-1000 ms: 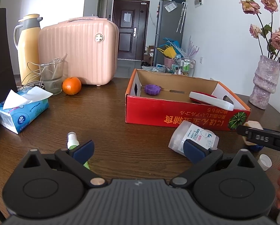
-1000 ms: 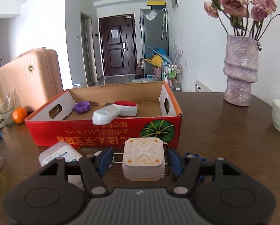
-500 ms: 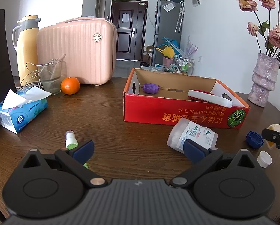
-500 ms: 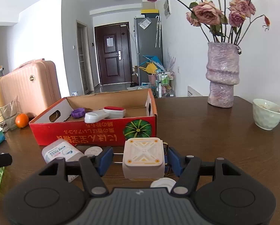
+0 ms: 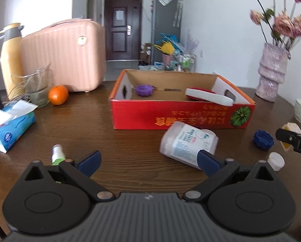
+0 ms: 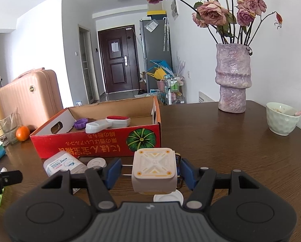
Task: Organize rigid objects
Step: 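Hold the block in the right gripper while the left gripper closes on the white wipes container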
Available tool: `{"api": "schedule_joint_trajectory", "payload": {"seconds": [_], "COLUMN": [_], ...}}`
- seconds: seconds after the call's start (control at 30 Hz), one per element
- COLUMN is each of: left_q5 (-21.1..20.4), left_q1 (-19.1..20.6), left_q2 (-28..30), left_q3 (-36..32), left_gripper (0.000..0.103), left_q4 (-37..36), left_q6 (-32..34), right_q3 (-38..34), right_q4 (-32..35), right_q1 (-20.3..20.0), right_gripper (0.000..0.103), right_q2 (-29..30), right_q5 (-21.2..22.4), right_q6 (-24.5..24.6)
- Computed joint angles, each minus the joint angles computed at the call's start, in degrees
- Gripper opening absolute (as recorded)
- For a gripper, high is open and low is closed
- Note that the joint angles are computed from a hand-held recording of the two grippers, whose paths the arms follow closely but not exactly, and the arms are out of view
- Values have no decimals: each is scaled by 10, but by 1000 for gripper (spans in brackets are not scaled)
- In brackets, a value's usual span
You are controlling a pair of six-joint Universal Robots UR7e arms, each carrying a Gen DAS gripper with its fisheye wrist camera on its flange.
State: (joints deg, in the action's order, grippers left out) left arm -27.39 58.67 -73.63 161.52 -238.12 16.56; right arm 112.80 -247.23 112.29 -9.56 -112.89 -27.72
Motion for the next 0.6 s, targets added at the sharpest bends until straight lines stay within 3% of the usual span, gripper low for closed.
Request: {"api": "schedule_joint_trajectory", "payload": {"seconds": [0.13, 0.4, 0.6], "left_q5": [-18, -1, 7], "left_q1": [6, 18, 38], "left_q2": [-19, -4, 30], "left_q3": [-23, -96, -145], "left_gripper": [103, 103, 103], "left_q4": [88, 251, 294], "left_q6": [-5, 8, 29], "right_q3": [1, 3, 6], "right_q4": [1, 0, 4], "right_q1": [-2, -5, -7], "right_gripper": [63, 63, 63], "right_q2": [-1, -3, -6], "right_q5": [2, 6, 11], "right_q6": [2, 6, 10]}}
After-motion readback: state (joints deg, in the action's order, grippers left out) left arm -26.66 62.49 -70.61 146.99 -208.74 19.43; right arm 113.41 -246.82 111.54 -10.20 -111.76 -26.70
